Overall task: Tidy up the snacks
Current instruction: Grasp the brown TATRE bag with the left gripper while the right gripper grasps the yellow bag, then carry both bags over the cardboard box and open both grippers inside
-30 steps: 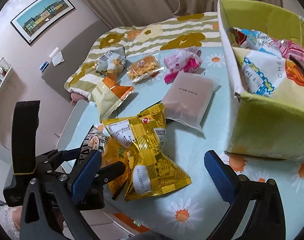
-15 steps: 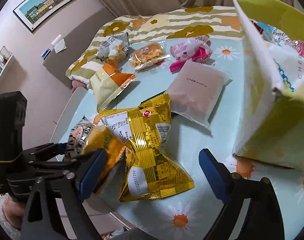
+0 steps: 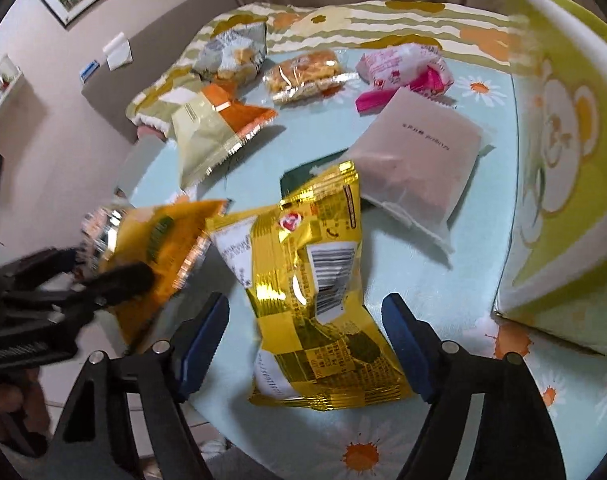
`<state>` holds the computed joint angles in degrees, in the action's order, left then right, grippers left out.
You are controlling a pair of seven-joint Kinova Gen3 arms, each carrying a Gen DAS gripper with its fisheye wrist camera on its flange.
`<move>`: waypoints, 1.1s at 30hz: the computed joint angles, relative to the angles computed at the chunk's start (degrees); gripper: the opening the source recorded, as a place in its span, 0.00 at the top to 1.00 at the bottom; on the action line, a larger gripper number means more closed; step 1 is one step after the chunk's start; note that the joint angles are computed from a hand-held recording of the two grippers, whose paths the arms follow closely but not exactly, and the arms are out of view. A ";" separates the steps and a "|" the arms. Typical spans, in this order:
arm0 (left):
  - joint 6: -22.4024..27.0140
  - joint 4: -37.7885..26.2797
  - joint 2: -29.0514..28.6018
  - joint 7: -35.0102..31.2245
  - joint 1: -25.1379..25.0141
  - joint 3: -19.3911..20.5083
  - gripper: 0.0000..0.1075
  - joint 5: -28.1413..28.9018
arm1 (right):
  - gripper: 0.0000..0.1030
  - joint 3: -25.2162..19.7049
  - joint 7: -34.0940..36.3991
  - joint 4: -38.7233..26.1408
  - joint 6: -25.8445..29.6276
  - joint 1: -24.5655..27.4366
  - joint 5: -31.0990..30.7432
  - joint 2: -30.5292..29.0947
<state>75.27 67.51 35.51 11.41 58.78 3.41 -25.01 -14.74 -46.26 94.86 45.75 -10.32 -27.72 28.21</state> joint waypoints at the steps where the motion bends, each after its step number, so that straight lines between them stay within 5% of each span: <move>1: 0.03 0.11 -0.10 0.13 0.07 -0.03 0.34 -0.04 | 0.37 0.05 0.18 0.59 -1.13 -0.32 0.48 -0.43; 3: 0.16 0.33 -0.43 0.49 0.35 -0.10 0.34 -0.33 | 0.51 0.52 -0.26 0.48 -1.27 -1.22 1.69 -0.63; 8: 0.83 0.24 -1.10 0.64 0.80 0.05 0.34 -1.24 | 0.58 0.01 0.19 1.55 -2.27 -1.00 1.86 -1.82; 25: 7.01 -1.62 -6.28 -1.42 3.40 0.42 0.34 -10.40 | 0.59 1.82 -4.36 1.80 -2.69 -0.80 -4.18 -11.65; 33: 5.45 -6.36 -7.47 -12.47 0.90 1.11 0.34 -15.07 | 0.59 3.98 -7.74 -0.60 -2.82 0.22 -6.51 -16.53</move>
<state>80.72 61.15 28.05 -1.06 59.68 4.52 -40.07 -10.76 -54.00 94.26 42.93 -10.10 -34.23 11.68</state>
